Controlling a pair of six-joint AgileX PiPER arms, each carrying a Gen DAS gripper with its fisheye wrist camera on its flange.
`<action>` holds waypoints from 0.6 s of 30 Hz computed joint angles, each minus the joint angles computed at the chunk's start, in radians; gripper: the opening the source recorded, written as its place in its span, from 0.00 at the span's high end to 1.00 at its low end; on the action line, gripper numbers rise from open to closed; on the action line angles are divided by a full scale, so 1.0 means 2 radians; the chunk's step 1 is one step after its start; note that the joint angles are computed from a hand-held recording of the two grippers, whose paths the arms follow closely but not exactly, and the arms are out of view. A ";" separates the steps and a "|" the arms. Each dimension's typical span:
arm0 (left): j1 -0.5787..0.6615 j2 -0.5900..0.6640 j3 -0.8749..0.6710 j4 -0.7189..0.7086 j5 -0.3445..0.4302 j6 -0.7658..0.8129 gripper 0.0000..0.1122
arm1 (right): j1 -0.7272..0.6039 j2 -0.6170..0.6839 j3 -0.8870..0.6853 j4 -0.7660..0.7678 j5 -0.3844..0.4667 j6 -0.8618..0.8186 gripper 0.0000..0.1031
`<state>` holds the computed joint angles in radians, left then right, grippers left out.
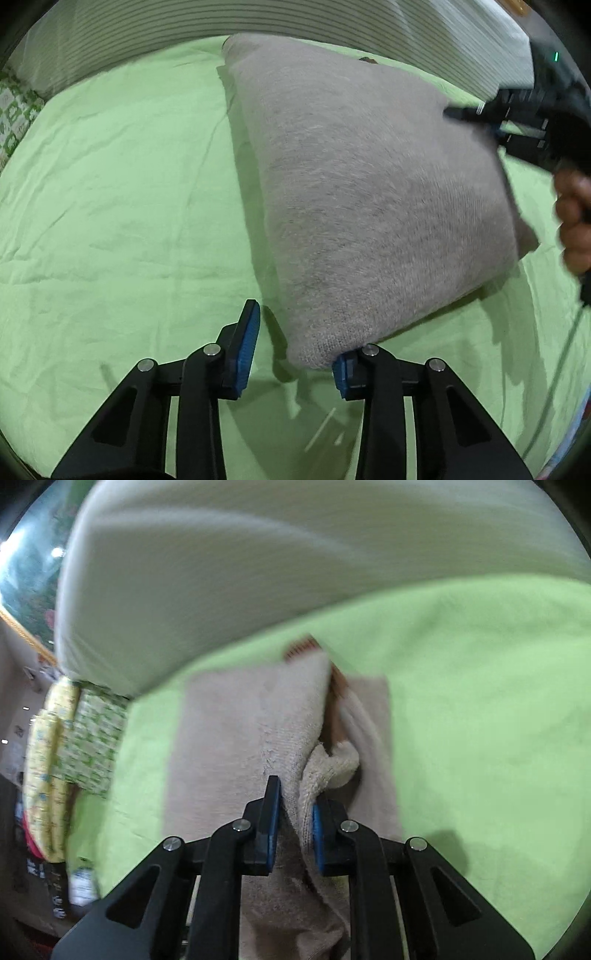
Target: Fold small clothes
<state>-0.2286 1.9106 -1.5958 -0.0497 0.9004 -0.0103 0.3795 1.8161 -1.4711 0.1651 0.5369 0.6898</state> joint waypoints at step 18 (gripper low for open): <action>-0.001 0.007 -0.036 -0.002 0.040 -0.012 0.66 | 0.028 -0.137 0.161 -0.042 -0.071 0.037 0.64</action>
